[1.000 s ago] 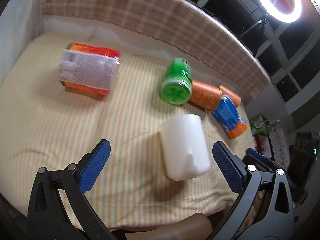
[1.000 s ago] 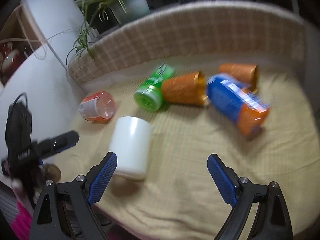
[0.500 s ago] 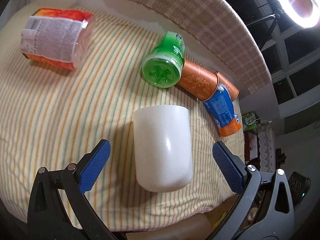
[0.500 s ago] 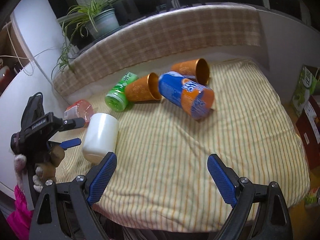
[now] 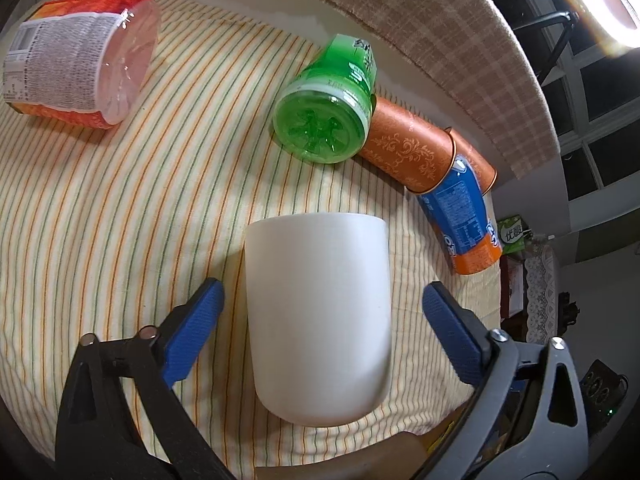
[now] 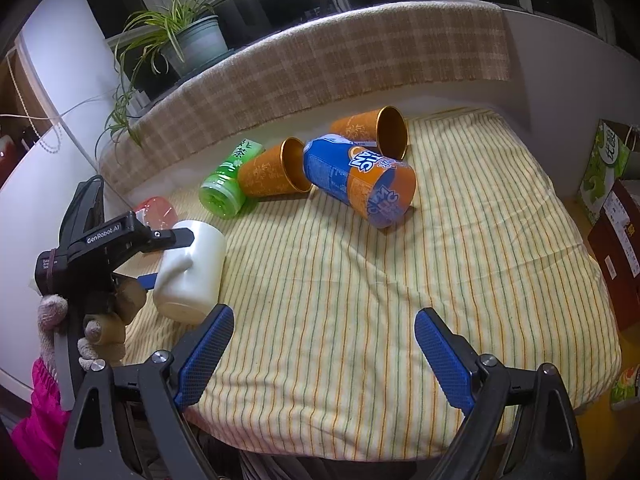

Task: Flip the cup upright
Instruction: 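Open the right tool and withdraw while the left tool approaches the cup, then grasp the upright white cup with the left tool and reposition it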

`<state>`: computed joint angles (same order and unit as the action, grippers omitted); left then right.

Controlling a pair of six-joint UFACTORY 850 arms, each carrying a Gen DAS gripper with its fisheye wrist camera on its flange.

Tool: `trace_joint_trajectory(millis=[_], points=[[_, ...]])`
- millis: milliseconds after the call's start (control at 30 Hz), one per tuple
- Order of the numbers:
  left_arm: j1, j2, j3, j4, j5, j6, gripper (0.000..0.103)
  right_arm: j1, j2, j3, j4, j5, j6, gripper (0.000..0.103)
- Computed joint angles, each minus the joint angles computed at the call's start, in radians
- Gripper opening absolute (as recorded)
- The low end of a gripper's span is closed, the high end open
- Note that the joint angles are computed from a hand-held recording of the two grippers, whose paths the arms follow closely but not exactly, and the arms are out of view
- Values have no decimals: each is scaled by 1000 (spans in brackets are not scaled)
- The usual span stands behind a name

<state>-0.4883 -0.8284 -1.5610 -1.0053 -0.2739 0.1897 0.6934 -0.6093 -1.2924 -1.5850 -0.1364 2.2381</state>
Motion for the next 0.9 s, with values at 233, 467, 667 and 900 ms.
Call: trace_joint_trajectory(millis=[233, 467, 667, 900], points=[[-4, -16, -20, 81, -9, -61, 85, -4, -11, -9, 68, 8, -62, 93], [-6, -24, -28, 102, -12, -70, 77, -5, -15, -13, 114, 7, -105, 93], [-15, -17, -20, 147, 13, -98, 77, -3, -16, -16, 137, 2, -133, 93], [-40, 26, 19, 357, 98, -247, 77, 2, -22, -24, 173, -8, -174, 93]])
